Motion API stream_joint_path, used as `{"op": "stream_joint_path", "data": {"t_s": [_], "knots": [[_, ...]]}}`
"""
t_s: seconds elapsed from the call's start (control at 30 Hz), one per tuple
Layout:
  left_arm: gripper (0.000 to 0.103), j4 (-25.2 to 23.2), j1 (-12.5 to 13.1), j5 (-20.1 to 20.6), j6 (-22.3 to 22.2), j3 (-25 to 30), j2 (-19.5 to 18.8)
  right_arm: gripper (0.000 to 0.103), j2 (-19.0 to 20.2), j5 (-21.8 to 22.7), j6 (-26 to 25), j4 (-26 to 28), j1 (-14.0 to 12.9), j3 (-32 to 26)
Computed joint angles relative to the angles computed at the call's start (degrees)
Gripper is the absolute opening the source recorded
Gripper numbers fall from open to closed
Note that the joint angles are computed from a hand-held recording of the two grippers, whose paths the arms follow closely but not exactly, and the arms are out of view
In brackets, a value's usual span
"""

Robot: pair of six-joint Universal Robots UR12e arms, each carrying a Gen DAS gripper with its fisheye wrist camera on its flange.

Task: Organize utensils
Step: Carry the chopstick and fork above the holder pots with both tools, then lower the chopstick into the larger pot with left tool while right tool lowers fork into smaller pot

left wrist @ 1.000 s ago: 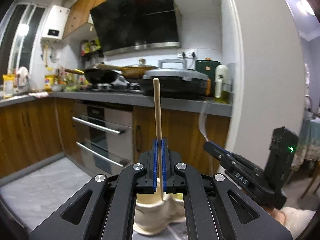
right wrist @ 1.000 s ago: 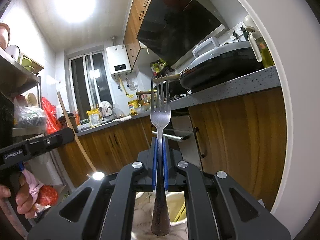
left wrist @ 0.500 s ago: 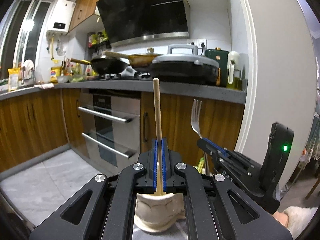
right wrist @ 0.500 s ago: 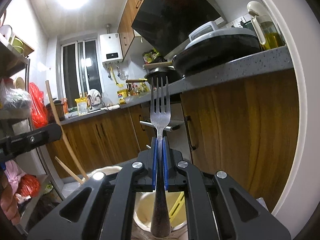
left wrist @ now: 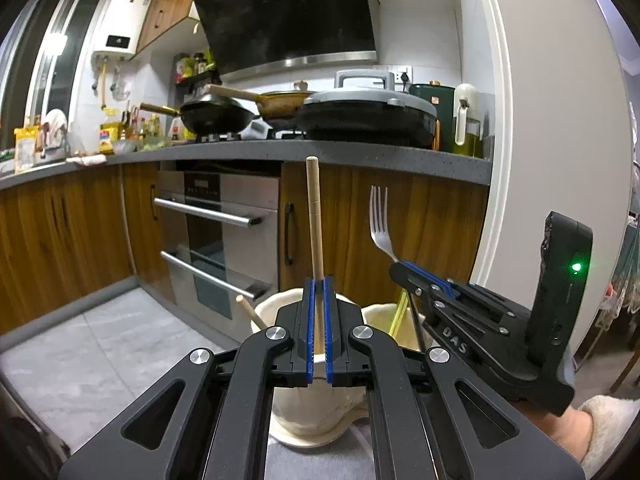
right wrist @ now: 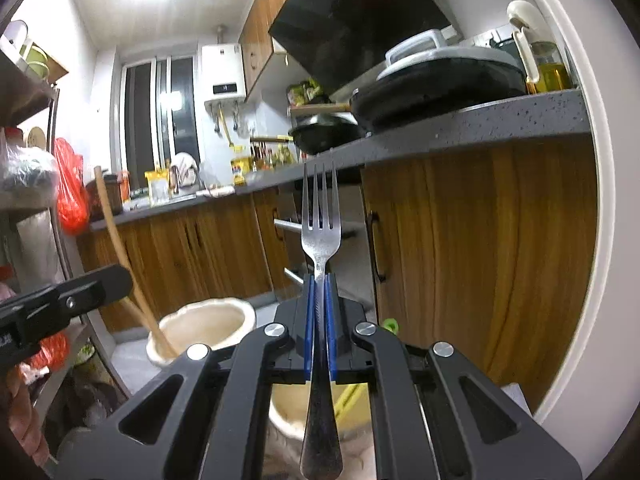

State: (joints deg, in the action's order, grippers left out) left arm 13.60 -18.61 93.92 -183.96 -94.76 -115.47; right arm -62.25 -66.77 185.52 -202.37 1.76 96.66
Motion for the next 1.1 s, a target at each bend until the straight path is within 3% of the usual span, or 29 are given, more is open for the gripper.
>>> {"op": "stream_joint_path", "data": {"t_s": [0.47,0.67,0.87,1.1], "knots": [[0.005,-3.2,0.9,-3.1,-0.5,-0.6,0.2,0.005,-1.3,8.4,4.2,4.1,-2.7,2.0],[0.005,-3.6,1.1,-4.0,-0.8,-0.6,0.2,0.005,-0.5,9.8,8.7,0.4,-3.2,1.5],[0.005,-2.9,1.4,-5.1,-1.1,-0.7,0.1,0.005,0.9,0.5,5.6,-3.9,-0.6,-1.4],[0.005,-3.4,1.8,-6.1,-1.3,-0.8,0.1,0.005,3.3,-7.4,1.7,-4.0,2.1,-4.6]]}}
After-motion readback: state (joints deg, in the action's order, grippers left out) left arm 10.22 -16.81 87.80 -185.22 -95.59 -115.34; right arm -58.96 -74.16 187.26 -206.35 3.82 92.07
